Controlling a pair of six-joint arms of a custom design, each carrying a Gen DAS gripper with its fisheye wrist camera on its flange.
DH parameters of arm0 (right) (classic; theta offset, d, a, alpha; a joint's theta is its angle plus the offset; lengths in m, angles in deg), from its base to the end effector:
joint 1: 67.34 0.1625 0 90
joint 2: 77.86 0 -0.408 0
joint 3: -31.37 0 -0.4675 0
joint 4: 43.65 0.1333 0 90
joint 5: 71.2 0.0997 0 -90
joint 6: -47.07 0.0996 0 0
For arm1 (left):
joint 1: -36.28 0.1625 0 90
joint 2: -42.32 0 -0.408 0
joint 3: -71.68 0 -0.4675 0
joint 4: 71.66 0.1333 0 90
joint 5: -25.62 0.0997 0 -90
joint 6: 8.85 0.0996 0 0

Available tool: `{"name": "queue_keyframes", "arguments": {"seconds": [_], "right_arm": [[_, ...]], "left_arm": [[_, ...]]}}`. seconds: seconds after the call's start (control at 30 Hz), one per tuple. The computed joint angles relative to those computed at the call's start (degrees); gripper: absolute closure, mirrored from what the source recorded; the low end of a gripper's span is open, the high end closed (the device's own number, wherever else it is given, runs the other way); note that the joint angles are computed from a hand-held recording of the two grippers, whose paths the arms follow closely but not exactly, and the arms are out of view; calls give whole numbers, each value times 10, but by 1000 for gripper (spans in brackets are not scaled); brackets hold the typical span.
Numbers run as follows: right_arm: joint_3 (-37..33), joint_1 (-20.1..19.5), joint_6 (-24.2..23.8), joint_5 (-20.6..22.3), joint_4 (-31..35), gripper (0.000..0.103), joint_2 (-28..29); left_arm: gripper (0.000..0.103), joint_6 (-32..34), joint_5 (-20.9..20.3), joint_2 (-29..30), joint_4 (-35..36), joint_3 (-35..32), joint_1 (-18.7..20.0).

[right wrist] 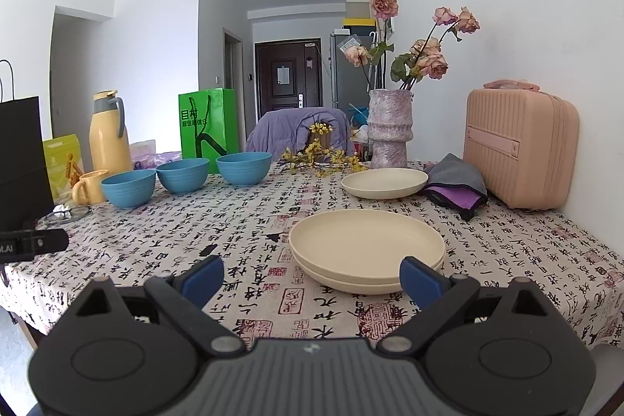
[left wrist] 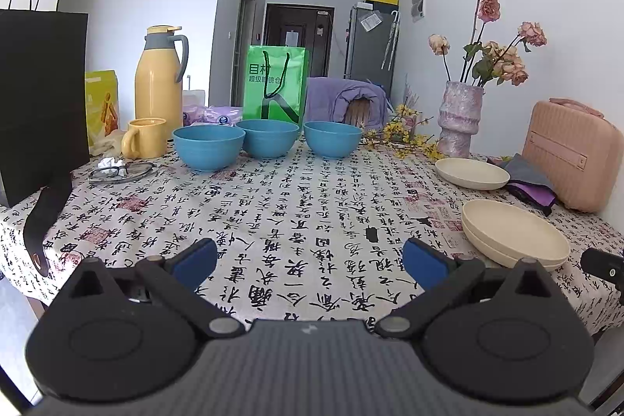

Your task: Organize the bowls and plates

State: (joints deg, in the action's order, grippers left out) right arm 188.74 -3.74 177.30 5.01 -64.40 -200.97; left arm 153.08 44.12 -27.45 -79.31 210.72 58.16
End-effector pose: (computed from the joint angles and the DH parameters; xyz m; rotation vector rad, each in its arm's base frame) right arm 0.0365 -0.2797 0.1215 0.6109 -1.9820 1.4349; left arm -0.1321 -0.2985 0.0329 0.5451 2.0765 -1.4288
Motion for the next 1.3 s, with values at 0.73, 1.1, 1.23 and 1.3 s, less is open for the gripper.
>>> {"name": "queue_keyframes", "arguments": {"seconds": [0.73,1.1,1.23,1.3], "right_arm": [[-183,113,44,162,-61,6,222],[-329,143,56,218,-15,8,321],[-388,148,54,238,10,8,361],[-420,148,55,241,30,9,380]], "left_arm": [[0,286,155,38,-121,-149,170],[0,313,266,146,-44,-314,247],[0,334,298,189,-23,-381,266],[0,345,314,210,-10,-414,274]]}}
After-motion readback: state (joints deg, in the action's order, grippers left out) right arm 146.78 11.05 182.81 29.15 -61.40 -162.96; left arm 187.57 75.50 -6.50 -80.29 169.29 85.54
